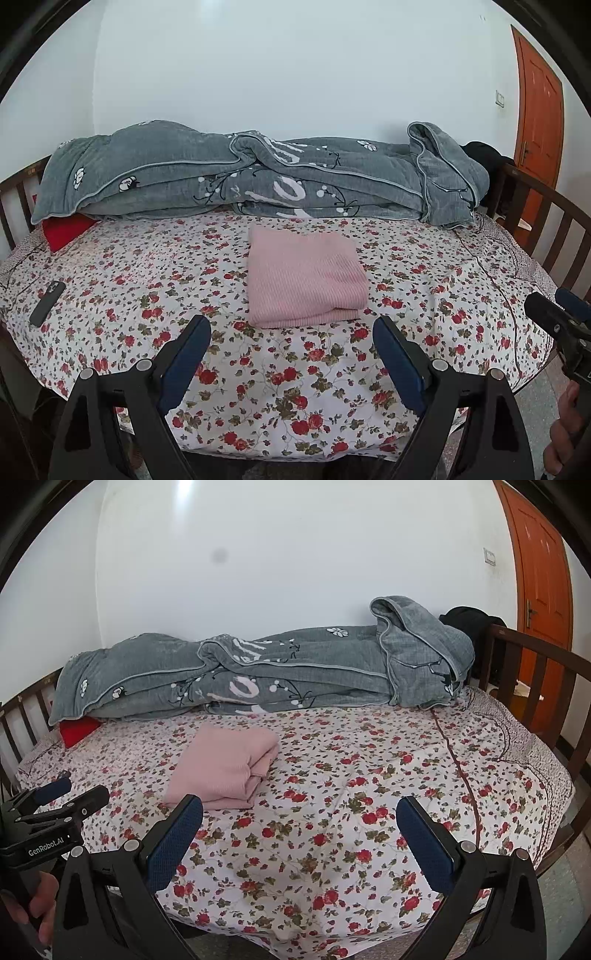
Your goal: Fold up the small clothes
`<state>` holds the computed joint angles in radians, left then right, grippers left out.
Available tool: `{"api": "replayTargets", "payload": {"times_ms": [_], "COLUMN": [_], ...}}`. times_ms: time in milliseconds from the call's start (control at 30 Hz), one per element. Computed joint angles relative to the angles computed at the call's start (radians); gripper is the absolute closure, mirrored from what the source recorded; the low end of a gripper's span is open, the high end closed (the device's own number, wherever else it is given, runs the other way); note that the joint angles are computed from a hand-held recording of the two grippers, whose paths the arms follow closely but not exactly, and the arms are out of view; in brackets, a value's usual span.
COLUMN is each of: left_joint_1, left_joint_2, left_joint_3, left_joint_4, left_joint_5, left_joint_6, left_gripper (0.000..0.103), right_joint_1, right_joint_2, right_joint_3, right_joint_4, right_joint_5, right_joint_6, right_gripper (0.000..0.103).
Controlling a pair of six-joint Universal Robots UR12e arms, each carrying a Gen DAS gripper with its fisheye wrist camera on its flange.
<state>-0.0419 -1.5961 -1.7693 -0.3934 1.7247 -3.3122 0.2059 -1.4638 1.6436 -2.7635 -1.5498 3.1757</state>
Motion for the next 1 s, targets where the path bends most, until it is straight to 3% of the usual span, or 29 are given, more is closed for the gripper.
{"api": "replayTargets", "payload": {"times_ms": [1000], "left_joint_1": [-0.001], "left_joint_2": [0.0], "left_joint_3": [0.002], "left_joint_4": [0.007], "left_joint_5": [0.001], "left_joint_6": [0.005], "left_gripper": [0.014], "right_joint_1": [0.004], "right_joint_2": [-0.003], "right_joint_3": [-0.001], "right_joint_4": [-0.011], "right_joint_5": [0.009], "right_joint_6": [0.012], "right_gripper": [0.001]}}
